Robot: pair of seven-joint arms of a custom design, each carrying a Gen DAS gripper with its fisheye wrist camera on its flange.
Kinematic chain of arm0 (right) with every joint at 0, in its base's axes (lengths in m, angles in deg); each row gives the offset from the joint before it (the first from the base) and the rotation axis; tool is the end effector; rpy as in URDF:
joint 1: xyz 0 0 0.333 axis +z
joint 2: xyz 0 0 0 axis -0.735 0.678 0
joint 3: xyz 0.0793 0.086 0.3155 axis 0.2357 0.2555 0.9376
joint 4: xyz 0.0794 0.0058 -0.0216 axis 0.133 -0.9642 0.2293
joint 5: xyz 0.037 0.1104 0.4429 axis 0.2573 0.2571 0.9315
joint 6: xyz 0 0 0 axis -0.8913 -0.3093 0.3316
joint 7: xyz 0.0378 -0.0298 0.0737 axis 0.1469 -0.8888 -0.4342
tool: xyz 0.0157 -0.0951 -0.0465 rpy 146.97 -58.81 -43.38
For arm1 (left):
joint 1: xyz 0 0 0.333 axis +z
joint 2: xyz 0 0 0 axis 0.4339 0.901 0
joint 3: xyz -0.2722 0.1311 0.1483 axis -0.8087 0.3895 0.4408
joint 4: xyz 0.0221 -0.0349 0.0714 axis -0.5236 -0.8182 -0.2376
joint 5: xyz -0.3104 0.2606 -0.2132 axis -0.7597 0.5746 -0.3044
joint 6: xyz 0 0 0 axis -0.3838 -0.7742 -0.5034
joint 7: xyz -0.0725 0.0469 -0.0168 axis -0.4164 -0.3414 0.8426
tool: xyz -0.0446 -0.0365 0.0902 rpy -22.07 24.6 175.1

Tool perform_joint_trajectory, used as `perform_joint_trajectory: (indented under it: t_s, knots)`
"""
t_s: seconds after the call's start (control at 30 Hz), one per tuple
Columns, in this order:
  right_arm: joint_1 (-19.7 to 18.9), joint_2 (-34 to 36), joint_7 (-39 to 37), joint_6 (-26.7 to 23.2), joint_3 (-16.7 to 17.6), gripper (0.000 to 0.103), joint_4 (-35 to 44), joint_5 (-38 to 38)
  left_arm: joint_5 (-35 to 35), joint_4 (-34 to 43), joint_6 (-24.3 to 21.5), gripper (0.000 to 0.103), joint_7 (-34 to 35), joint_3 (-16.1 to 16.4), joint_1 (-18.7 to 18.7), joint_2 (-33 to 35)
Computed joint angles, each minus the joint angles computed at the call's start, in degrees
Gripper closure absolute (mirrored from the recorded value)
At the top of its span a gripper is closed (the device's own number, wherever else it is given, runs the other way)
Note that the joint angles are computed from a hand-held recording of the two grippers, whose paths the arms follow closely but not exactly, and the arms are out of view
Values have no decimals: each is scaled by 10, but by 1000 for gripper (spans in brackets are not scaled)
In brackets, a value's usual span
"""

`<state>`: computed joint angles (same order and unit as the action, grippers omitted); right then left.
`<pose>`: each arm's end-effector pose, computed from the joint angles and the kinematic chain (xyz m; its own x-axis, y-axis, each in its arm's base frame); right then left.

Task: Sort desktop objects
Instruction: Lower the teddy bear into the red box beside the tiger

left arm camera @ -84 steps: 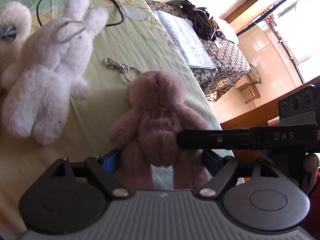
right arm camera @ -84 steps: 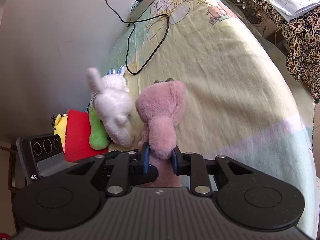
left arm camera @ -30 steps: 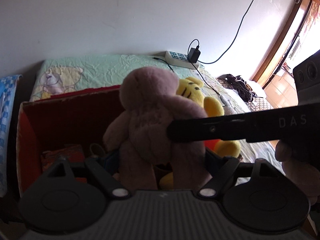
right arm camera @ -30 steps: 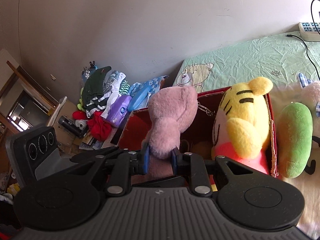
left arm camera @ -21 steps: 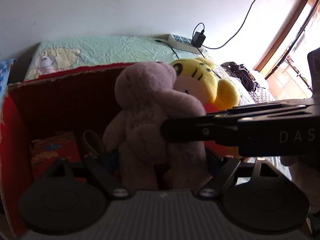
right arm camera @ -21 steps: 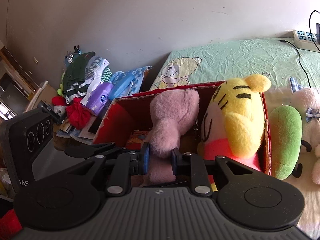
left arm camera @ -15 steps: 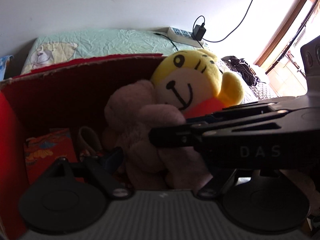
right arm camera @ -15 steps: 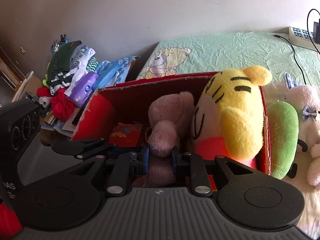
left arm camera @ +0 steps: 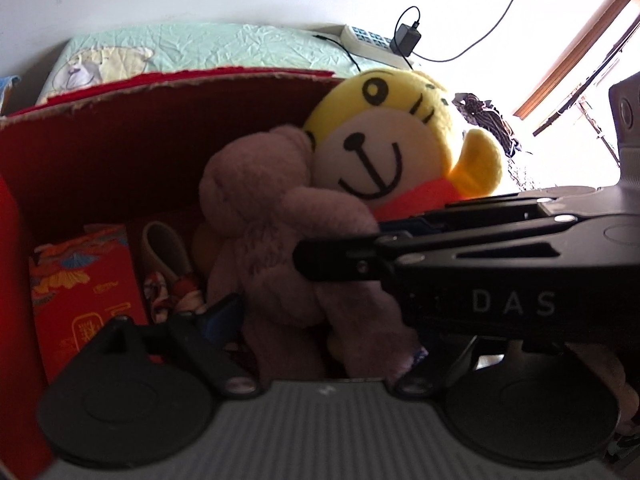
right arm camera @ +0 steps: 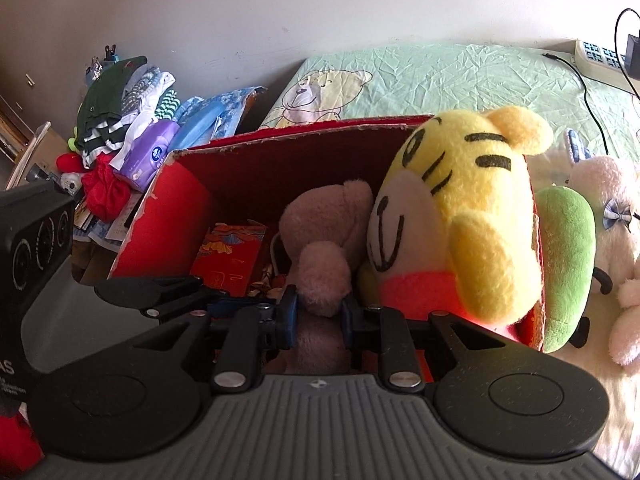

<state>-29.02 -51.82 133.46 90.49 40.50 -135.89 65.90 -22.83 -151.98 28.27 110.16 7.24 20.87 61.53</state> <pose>0.4634 0.1468 0.5908 -0.2822 -0.8959 -0.3431 -0.7328 0.4322 -0.5257 0.6021 -0.1859 0.5586 -0.7748 -0.5049 0.3804 -0.6318 0.5985 -0.4926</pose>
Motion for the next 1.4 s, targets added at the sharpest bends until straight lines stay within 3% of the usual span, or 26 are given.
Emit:
perform_joint_trajectory:
  t_s: [0.43, 0.57, 0.73, 1.4]
  knots:
    - [10, -20, -2, -4, -8, 77, -4, 25, 14, -14, 3, 15, 2, 5, 5, -18]
    - [15, -27, -5, -12, -10, 88, -7, 31, 25, -22, 13, 15, 3, 4, 4, -26]
    - [2, -19, 6, -32, 7, 91, -1, 8, 36, -12, 7, 14, -21, 2, 2, -16]
    - [-12, -35, 75, 2, 27, 92, -31, -55, 102, -38, 97, 9, -58, -15, -26, -32]
